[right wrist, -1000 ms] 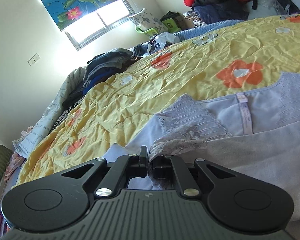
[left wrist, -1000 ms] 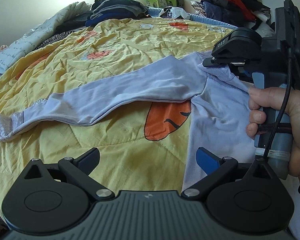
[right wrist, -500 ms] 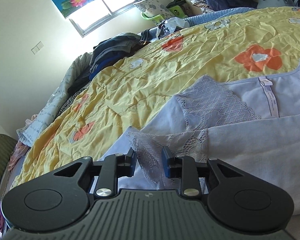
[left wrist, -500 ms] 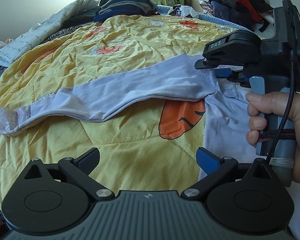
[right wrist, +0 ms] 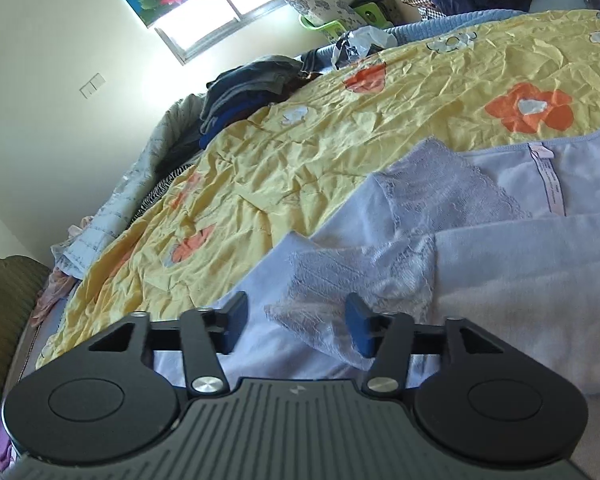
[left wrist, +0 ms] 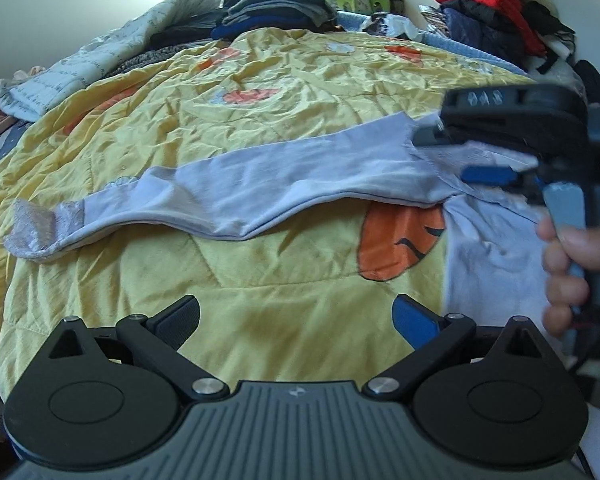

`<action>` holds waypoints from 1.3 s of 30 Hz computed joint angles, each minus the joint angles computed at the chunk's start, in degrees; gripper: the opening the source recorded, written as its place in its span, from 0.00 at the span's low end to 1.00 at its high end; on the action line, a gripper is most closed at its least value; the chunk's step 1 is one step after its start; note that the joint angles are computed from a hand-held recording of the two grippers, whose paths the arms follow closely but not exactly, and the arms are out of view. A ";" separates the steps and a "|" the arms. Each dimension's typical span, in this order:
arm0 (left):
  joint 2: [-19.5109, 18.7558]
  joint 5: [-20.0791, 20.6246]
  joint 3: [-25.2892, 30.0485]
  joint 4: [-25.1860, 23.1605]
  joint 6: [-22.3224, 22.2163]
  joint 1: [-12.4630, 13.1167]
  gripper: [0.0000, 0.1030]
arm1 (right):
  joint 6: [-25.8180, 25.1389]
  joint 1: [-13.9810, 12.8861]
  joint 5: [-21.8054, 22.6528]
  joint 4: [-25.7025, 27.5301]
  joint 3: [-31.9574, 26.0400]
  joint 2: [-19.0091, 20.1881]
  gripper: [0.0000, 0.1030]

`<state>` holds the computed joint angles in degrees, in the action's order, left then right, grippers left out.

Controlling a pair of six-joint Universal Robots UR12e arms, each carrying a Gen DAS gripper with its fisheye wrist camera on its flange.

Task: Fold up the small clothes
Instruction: 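Carry the sleeve across the top's body with the right gripper and release, then grasp the other sleeve cuff with the left gripper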

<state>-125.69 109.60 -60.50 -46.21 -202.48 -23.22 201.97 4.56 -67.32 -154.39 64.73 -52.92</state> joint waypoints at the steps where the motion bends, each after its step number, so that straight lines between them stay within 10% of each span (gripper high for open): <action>1: 0.10 0.10 -0.14 -0.11 -0.51 0.16 1.00 | -2.50 0.15 -0.05 2.57 -0.41 -0.06 0.60; 11: 2.49 1.86 -4.04 1.78 -9.17 2.67 1.00 | -13.42 1.63 -5.93 -7.39 8.83 -6.04 0.71; 19: 7.36 -10.83 -14.67 15.50 -31.04 8.89 1.00 | -15.17 1.35 -5.17 -9.10 14.60 -9.63 0.74; 31: 5.25 -15.79 -19.87 39.85 -42.58 12.12 0.99 | -15.68 1.28 -4.93 -7.79 17.62 -11.36 0.76; 39: 3.20 -13.39 -17.45 41.44 -44.74 12.63 0.94 | -15.73 0.81 -4.53 -8.26 19.43 -12.67 0.77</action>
